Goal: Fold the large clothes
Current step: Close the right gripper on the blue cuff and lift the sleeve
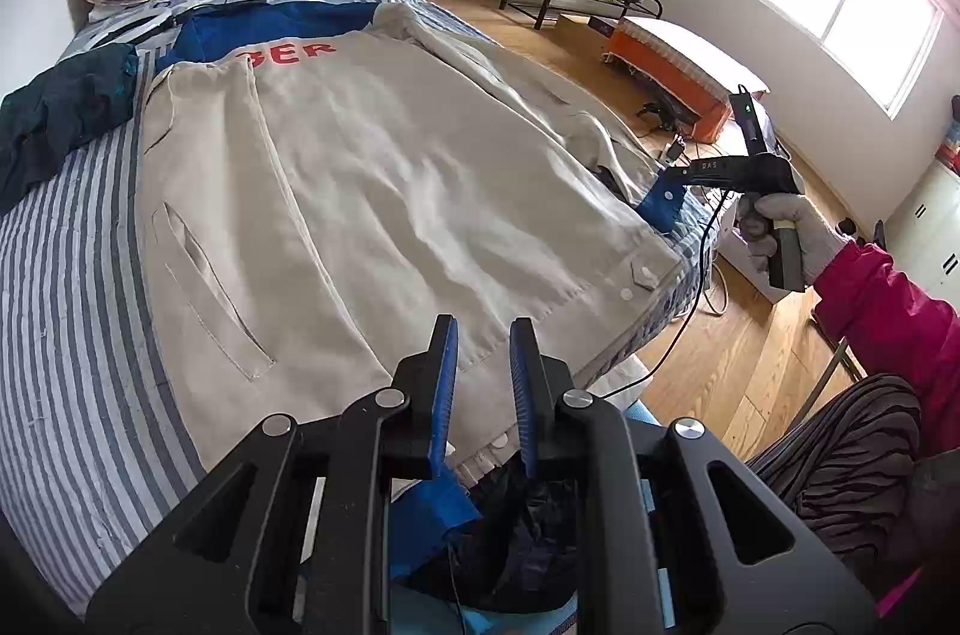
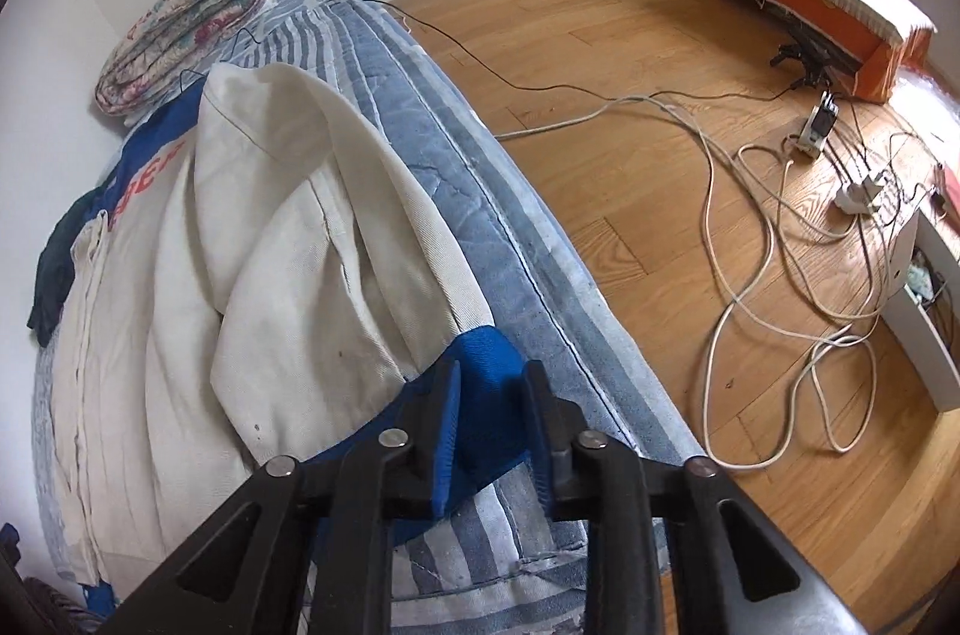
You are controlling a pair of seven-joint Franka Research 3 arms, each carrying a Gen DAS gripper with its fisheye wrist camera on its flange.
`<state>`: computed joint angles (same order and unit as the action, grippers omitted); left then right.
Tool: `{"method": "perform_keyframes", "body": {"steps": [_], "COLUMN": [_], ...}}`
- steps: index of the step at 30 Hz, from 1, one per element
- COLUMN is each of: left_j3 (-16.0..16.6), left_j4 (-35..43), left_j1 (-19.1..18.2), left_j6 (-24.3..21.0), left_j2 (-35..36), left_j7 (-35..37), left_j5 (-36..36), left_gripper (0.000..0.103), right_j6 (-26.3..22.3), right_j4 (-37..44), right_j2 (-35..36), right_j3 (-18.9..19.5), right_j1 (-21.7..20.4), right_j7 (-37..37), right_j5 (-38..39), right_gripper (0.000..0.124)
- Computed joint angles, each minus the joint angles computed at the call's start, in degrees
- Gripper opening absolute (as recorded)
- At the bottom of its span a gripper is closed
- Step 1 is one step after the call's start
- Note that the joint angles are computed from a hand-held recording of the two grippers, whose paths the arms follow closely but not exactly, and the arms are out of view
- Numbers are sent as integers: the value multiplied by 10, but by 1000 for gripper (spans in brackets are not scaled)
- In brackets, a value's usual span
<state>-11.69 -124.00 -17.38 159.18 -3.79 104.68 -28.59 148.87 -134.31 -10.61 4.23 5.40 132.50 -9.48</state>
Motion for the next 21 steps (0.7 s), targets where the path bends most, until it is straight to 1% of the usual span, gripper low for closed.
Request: {"method": "perform_keyframes", "body": {"steps": [1,2,3,6,9,10,12,13,14,16,17,19,21], "left_j3": [0,0,0,0,0,1,3,3,4,6,8,9,12], "left_j4": [2,3,4,5,1,1,-2,-5,-8,-14,-17,-22,-23], "left_j1": [0,-1,-1,0,0,1,1,1,2,1,0,0,-1], "left_j6": [-1,-1,-1,-3,-3,-3,-5,-4,-3,-2,-2,-1,-4], "left_j2": [1,3,4,5,2,2,-2,-4,-7,-14,-17,-22,-23], "left_j7": [3,7,11,27,40,43,50,48,47,45,43,34,30], "left_j5": [-2,-5,-8,-25,-38,-41,-53,-53,-53,-54,-53,-39,-33], "left_gripper": [16,16,16,16,16,16,16,16,16,16,16,16,16], "right_j6": [-6,-13,-21,-26,-18,-13,25,26,18,5,9,46,73], "right_j4": [5,10,18,27,30,30,17,18,21,18,7,-32,-67], "right_j2": [-4,-8,-11,-26,-41,-45,-53,-51,-45,-40,-41,-53,-69], "right_j3": [6,11,15,22,26,24,14,10,5,9,4,-17,-23], "right_j1": [-1,-1,0,4,9,12,21,26,28,15,12,19,17], "right_j7": [4,6,7,7,4,0,-28,-46,-58,-37,-26,-30,-17], "right_j5": [-18,-33,-44,-61,-56,-45,-13,9,30,40,57,129,180], "right_gripper": [4,1,0,0,0,0,0,0,2,52,57,54,53]}}
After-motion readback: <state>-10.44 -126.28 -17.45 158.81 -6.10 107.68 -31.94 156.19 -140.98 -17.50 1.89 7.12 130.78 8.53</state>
